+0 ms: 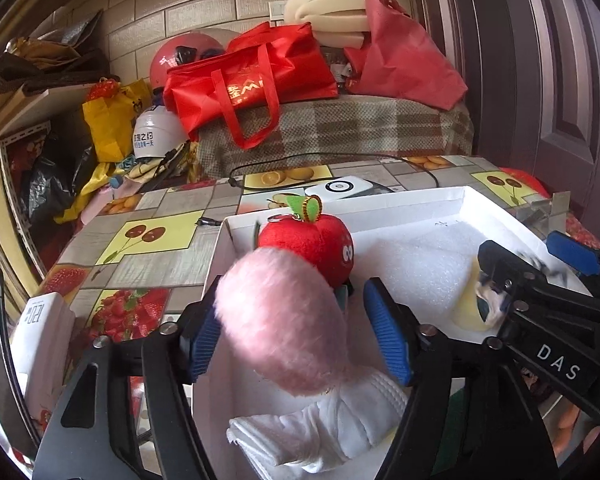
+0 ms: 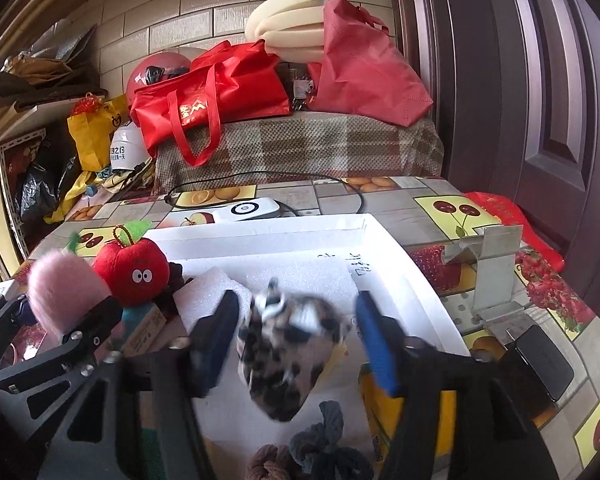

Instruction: Organize soft objects

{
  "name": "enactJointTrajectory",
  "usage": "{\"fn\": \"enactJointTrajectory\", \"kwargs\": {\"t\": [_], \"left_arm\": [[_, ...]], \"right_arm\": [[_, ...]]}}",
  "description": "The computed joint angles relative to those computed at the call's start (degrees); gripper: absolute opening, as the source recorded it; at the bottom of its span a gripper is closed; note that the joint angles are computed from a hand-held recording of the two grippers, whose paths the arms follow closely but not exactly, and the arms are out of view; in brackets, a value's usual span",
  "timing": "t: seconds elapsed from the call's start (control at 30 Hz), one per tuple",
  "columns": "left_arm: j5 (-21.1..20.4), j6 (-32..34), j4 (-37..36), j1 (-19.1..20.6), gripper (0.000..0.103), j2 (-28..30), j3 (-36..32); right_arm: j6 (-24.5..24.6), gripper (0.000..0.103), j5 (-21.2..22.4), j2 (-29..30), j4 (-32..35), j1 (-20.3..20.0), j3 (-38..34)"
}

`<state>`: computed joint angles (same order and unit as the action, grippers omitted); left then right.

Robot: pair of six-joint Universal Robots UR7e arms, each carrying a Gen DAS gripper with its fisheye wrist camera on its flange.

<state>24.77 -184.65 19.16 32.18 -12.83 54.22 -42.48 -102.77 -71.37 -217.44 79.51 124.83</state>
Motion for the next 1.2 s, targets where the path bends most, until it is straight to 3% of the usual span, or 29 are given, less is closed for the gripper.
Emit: {"fn": "enactJointTrajectory", "kwargs": {"t": [0.1,0.43,0.57,0.77,0.83,1.13,1.2], "left_arm": [[-0.8,0.3,-3.2,-0.1,0.1,-1.3,2.3],[-2.0,7.9,-18.3,-1.2,0.103,-6.4,11.8],[-1.0,4.5,-16.2,-1.6,0.103,-7.0,12.9],[-2.6,4.8,-20.3,-3.5,0.103,-8.8,17.6],[-2.7,3.0,-18.8,-4.0,0.103,-8.8,17.9],[-3.8,-5.7,-12.4,-7.3,0.103,-8.3,20.0],[-4.4,-7.0,-12.7,-8.2,0.103,-8.6,21.4]], "right_arm": [[1.7,0.083,1.2,-0.7,0.1,-0.7,0.2],[0.2,0.086,4.0,-0.6,-5.4,-1.2,2.2],[-1.6,0.086,3.7,-0.5,-8.2,-1.0,3.4],[-2.7,0.089,4.7,-1.3,-12.0,-1.6,6.0],[-2.2,0.095,4.6,-2.0,-12.3,-1.9,6.8],[-2.1,0.095,6.4,-5.4,-14.6,-3.4,12.1],[-1.7,0.103,5.1,-5.3,-16.6,-3.3,12.8]]}}
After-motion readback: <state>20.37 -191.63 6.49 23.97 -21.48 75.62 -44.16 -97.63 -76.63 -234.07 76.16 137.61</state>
